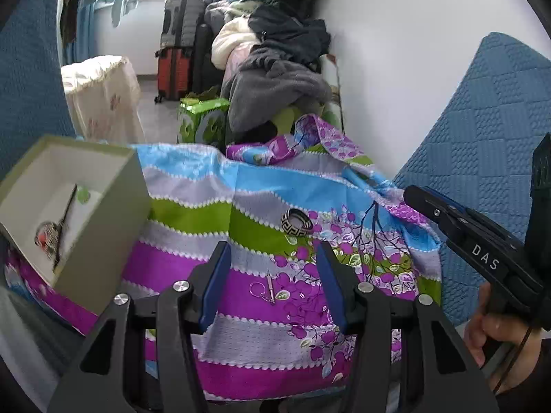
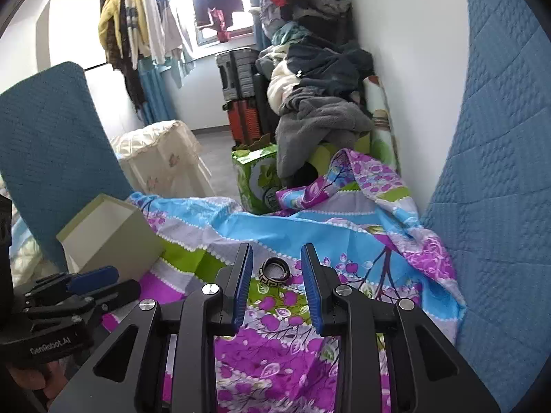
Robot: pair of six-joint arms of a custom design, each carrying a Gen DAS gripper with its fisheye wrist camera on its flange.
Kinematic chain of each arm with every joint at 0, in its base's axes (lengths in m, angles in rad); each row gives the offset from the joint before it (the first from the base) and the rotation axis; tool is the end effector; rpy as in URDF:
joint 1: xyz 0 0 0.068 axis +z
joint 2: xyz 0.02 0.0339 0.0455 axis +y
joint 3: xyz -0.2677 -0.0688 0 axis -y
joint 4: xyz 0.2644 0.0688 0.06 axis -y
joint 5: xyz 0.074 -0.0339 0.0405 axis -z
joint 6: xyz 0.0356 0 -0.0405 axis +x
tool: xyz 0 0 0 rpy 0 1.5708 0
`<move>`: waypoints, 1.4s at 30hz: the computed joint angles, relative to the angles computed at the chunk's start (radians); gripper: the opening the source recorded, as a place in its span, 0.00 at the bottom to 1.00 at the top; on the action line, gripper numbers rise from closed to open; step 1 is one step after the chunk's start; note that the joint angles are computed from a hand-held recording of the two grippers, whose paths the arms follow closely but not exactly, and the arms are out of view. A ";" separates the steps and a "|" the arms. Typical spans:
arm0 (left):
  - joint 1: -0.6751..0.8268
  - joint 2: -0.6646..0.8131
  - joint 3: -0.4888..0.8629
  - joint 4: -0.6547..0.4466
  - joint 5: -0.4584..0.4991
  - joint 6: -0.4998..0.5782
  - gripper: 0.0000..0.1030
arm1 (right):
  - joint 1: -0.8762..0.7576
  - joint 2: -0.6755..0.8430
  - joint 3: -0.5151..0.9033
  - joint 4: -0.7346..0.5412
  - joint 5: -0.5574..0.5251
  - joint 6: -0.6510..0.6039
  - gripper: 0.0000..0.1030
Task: Organize jewelry
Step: 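Move both open tools back to the silver keyring and black-and-gold bangle, then grasp the silver keyring with the left tool while the right tool grasps the black-and-gold bangle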
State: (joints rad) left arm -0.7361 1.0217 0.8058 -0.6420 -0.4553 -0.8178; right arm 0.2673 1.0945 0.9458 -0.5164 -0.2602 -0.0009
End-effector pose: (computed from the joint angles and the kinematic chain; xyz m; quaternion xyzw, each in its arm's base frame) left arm 0.1741 -0.1366 0.2636 -0.1160 0.9090 -0.0875 0.3907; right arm 0.2415 0.0756 0.3047 -0.1755 0.8760 0.1732 0.4145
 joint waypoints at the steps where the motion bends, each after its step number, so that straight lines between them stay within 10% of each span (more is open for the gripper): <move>1: -0.002 0.011 -0.006 0.009 -0.006 -0.014 0.51 | -0.011 0.020 -0.005 0.014 -0.016 -0.015 0.26; 15: -0.024 0.257 -0.034 0.139 -0.078 -0.168 0.50 | -0.048 0.329 0.005 0.194 -0.173 -0.205 0.26; 42: -0.011 0.490 -0.025 0.261 -0.031 -0.039 0.18 | 0.029 0.649 0.104 0.265 -0.094 -0.275 0.14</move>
State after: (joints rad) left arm -0.7474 1.5113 0.7812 -0.3808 -0.4866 -0.8572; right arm 0.2963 1.7434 1.0495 -0.2516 -0.3547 -0.2761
